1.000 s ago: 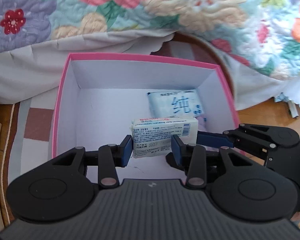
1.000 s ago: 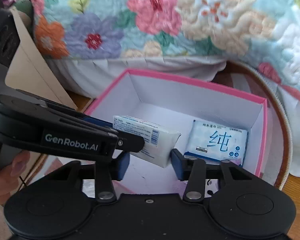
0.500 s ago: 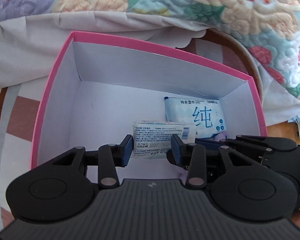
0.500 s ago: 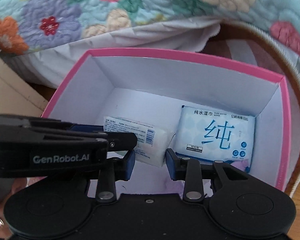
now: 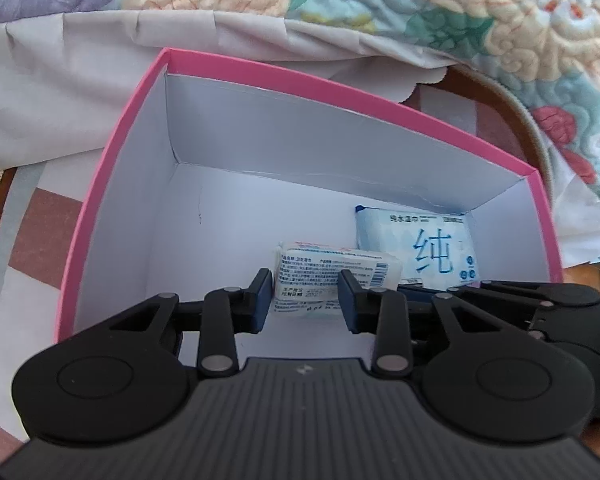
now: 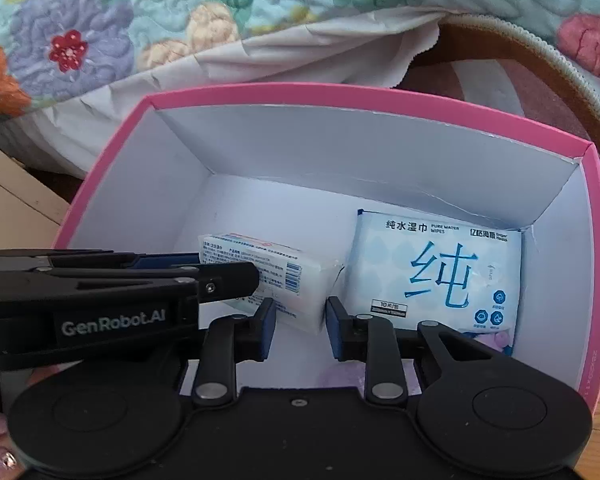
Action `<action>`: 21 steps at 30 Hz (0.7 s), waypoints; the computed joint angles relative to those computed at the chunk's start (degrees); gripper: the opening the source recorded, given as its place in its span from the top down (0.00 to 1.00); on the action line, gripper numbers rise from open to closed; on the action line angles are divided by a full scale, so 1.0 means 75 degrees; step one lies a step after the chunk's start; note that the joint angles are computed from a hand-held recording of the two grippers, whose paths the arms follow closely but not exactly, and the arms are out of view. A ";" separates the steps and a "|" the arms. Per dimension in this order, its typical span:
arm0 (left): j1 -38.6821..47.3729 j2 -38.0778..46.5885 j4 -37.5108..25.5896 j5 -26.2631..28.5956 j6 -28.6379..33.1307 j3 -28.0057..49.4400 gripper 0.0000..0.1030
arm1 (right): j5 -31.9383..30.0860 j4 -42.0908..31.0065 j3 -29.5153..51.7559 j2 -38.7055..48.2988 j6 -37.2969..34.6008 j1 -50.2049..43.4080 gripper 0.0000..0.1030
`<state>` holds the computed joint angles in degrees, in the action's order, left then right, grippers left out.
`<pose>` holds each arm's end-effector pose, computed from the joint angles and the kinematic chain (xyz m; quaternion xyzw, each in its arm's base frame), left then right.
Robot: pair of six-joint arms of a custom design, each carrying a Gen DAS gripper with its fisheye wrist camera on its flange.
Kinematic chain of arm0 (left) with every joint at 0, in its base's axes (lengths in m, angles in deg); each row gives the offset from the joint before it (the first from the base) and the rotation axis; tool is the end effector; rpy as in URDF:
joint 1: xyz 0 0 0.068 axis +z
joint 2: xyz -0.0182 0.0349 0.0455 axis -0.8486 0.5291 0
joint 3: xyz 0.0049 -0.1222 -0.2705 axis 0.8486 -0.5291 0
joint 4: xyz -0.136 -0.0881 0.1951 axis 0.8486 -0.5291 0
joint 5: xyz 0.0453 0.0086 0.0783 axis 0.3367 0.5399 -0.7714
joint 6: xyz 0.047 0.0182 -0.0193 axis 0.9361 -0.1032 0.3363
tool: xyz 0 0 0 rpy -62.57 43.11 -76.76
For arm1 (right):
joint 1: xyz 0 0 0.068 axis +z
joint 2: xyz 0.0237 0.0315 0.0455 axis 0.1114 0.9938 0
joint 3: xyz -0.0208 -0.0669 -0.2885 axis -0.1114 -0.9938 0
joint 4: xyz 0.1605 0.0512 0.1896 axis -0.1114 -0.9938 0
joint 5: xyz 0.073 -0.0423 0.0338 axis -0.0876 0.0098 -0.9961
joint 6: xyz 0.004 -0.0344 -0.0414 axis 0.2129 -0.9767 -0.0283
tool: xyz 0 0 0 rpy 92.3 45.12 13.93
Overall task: Organize objects
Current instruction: 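Lower the soap bar into the pink box and open the right gripper, then raise the right gripper out of the pink box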
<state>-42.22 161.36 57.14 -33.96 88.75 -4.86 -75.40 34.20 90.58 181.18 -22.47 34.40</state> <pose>0.2497 0.0557 0.1478 -0.0097 0.9631 -0.1612 0.2155 0.2455 0.1335 0.1497 -0.0160 0.9684 0.1453 0.2020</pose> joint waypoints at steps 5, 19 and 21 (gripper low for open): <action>0.0013 -0.0272 0.0250 -0.0137 -0.0203 -0.0127 0.61 | 0.0230 0.0163 -0.0191 -0.0099 -0.0018 -0.0054 0.69; 0.0814 -0.1536 -0.2031 0.0080 0.0565 0.0524 0.60 | 0.0944 -0.0165 -0.1057 -0.2506 0.0246 0.1087 0.63; 0.1006 -0.1727 -0.2410 0.0196 0.0807 0.0675 0.60 | 0.1245 -0.0352 -0.1058 -0.2790 0.0296 0.1320 0.63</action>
